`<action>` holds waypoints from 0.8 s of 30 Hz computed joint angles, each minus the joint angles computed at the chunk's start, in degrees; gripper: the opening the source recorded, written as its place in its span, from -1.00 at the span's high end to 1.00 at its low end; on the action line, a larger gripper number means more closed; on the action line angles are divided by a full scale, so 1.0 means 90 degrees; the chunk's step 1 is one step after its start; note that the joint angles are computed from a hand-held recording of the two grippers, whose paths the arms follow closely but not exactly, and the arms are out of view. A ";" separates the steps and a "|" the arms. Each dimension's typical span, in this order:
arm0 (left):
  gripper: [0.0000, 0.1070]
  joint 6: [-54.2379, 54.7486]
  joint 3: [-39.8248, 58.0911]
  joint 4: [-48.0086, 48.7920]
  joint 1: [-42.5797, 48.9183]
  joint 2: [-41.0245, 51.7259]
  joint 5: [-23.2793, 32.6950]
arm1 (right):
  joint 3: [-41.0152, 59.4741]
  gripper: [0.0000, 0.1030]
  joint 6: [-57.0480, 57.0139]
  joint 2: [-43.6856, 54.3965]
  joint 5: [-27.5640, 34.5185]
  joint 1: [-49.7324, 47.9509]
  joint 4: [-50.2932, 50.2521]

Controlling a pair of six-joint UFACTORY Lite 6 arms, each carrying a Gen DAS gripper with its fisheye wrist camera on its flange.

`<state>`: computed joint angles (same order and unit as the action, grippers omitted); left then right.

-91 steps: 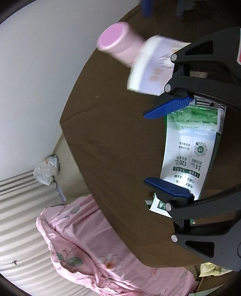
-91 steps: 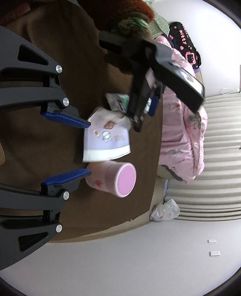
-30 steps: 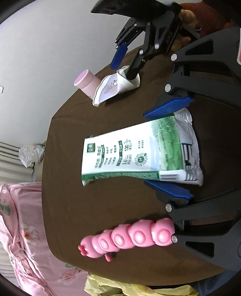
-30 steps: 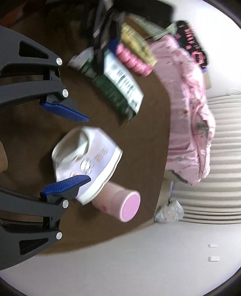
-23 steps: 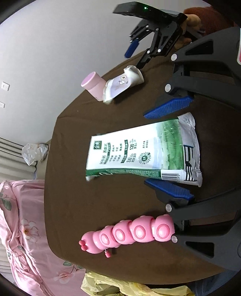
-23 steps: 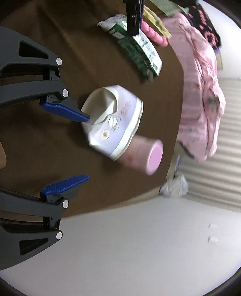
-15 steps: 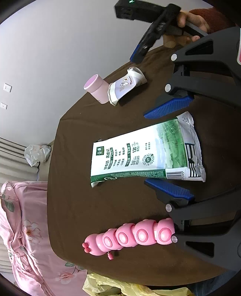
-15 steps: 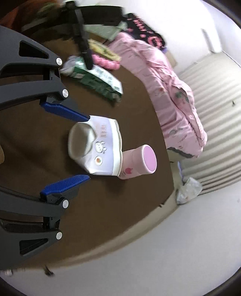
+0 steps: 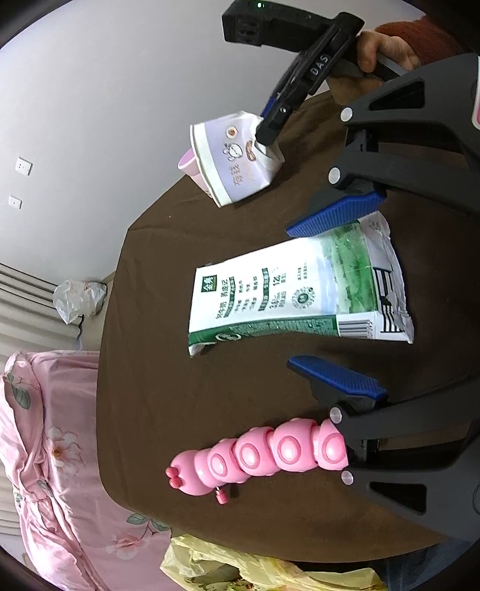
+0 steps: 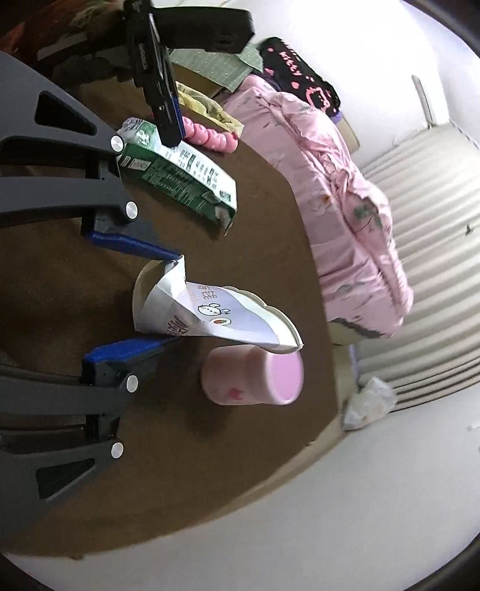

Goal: Collect trash
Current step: 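Grasp the green-white milk carton with the left gripper while the right grasps the white paper cup, then carry the carton and cup over the yellow-lined bin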

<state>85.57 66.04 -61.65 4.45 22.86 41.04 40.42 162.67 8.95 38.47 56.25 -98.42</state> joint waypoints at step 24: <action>0.05 -0.1673 0.1709 0.1167 -0.0677 0.0670 0.0020 | 0.0420 0.25 -0.2533 -0.0309 0.0684 0.0483 0.1536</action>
<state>70.52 81.43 -51.14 -1.63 28.89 41.22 44.20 139.88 6.16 44.63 60.60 -84.60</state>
